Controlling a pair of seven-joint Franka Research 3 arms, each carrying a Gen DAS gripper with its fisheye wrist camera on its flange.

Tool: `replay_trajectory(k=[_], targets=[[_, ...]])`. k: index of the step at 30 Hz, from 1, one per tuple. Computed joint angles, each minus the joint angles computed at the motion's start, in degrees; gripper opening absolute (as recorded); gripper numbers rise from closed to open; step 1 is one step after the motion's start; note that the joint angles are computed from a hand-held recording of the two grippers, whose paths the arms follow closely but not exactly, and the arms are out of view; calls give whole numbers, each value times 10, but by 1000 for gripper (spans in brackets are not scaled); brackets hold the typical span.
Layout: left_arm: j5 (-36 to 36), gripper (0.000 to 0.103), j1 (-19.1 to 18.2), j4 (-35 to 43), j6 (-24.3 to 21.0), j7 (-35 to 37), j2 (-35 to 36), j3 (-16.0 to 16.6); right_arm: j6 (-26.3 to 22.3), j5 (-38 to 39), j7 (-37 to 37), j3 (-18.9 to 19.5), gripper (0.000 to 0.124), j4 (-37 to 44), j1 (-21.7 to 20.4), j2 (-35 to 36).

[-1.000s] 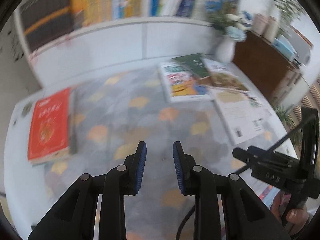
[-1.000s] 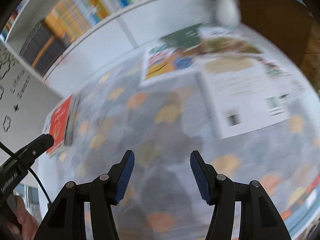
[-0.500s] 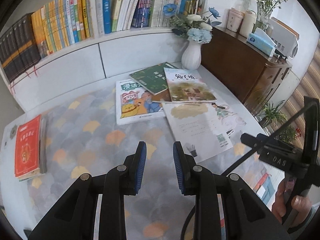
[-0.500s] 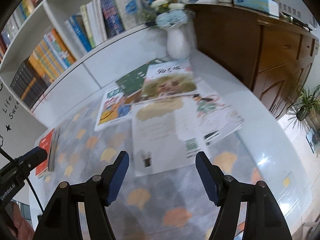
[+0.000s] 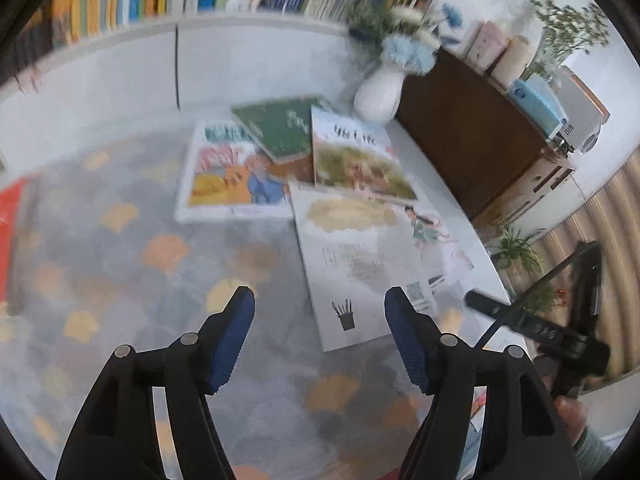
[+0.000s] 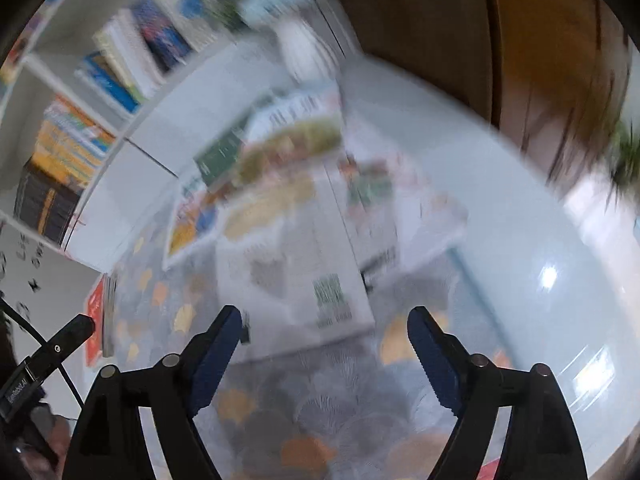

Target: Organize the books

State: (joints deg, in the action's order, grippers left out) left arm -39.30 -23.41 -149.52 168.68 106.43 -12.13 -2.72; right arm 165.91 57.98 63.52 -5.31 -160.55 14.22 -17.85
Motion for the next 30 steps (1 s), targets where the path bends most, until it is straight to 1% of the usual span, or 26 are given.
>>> replay_trajectory(k=[1,2,3,4,6,7,9,11,13,14,15,16,19,21,23,25,27,29,30], targets=[[8,63,6,9,0,-15,19,-4,-27,15,-12,-16,75,11,5,19],[-3,63,5,18,-1,-11,33,-3,-44,29,-26,-21,70,19,5,33],[-52,63,-5,35,-8,25,52,6,-52,31,-32,-17,68,29,0,48],[-83,63,-4,47,-15,47,64,6,-50,30,-38,-10,68,37,-6,57],[-133,63,3,78,-20,91,89,2,-30,56,-75,-1,68,60,-10,76],[-142,63,9,94,-17,100,103,-4,-23,70,-93,1,68,75,-12,87],[-117,63,24,134,-12,84,140,-17,-10,102,-130,7,68,115,-18,119],[-110,63,39,175,-9,80,177,-30,10,136,-165,19,68,156,-27,157],[-124,63,58,221,-17,87,215,-47,36,149,-175,33,65,204,-38,203],[-130,62,67,244,-21,91,236,-56,40,151,-176,39,63,220,-46,218],[-120,60,73,269,-25,81,258,-61,41,155,-175,44,60,241,-54,237],[-93,57,73,295,-31,58,282,-58,40,156,-174,50,58,258,-62,253],[-23,44,73,362,-44,5,343,-51,41,139,-163,65,51,305,-83,299],[15,43,74,408,-52,-28,383,-47,49,118,-149,74,51,329,-93,325],[41,43,81,440,-57,-50,411,-50,48,99,-136,82,51,350,-106,346],[59,43,93,464,-67,-63,433,-61,51,78,-122,89,49,365,-116,364],[74,43,105,481,-73,-71,449,-75,58,47,-101,93,44,373,-120,377],[88,43,119,491,-82,-76,460,-91,55,25,-87,101,43,380,-129,389],[91,42,129,497,-91,-77,467,-102,52,11,-78,102,39,383,-132,394]])
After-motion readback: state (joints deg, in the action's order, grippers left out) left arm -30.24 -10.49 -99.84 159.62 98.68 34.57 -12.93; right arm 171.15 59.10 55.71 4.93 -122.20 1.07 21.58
